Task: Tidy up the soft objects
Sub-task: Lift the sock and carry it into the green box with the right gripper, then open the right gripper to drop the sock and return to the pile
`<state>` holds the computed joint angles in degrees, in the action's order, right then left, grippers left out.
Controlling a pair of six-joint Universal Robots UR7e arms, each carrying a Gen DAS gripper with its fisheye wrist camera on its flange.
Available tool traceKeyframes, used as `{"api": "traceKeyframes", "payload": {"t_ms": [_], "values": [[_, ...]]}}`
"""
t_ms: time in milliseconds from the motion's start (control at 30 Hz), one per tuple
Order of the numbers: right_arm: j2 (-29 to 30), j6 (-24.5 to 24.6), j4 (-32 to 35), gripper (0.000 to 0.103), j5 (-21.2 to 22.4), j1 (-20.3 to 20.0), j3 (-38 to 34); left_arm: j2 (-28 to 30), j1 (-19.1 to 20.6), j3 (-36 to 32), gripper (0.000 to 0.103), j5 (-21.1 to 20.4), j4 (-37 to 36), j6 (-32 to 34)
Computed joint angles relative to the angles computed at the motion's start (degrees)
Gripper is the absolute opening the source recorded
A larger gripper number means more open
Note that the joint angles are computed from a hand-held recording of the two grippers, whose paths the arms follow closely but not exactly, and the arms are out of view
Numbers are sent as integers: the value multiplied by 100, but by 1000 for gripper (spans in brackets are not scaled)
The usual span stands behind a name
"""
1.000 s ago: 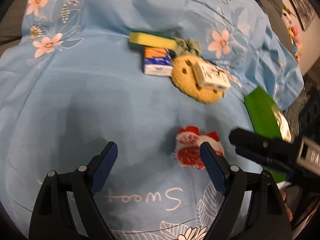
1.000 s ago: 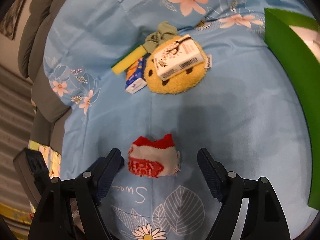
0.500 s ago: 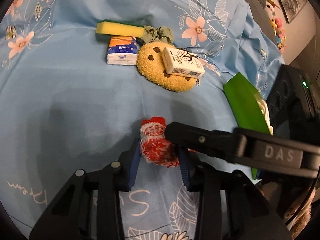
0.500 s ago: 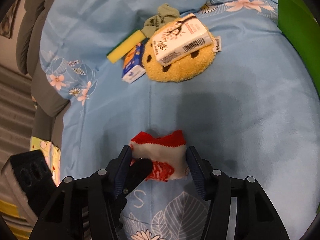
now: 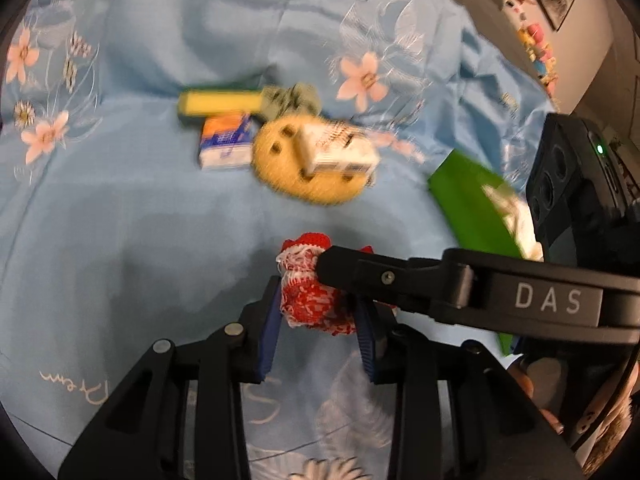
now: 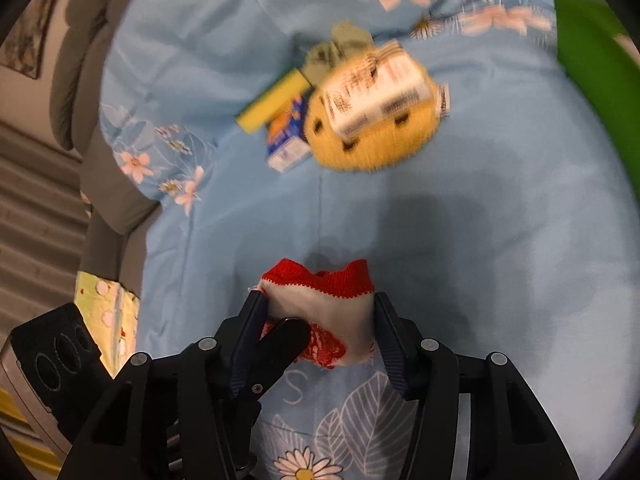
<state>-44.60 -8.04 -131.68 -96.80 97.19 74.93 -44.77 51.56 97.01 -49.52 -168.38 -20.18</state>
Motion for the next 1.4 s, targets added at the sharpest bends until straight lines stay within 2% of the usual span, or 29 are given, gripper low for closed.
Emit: {"api": "traceKeyframes", "payload": {"t_ms": [267, 567, 800, 1000, 1133, 1233, 1400], "values": [[-483, 104, -895, 56, 257, -87, 212, 497, -261, -748, 32, 9, -352, 827], [-952, 278, -2016, 56, 3, -330, 472, 1387, -343, -2186, 31, -759, 65, 1438], [-1178, 500, -2470, 56, 9, -592, 505, 2023, -383, -3264, 32, -1268, 662, 1881], [-1196, 803, -2712, 56, -229, -760, 381, 2635, -333, -4321, 32, -1701, 1388, 2069], [-1108, 878, -2772, 55, -687, -791, 222, 2977, -264, -4907, 32, -1978, 1866, 1957], [-990, 862, -2677, 54, -1127, -763, 51, 3213, -235, -5285, 33, -1980, 2254, 1859], [-878, 708, -2695, 54, -1452, -717, -38, 3366, -251, -5495, 34, -1798, 2540, 1786]]}}
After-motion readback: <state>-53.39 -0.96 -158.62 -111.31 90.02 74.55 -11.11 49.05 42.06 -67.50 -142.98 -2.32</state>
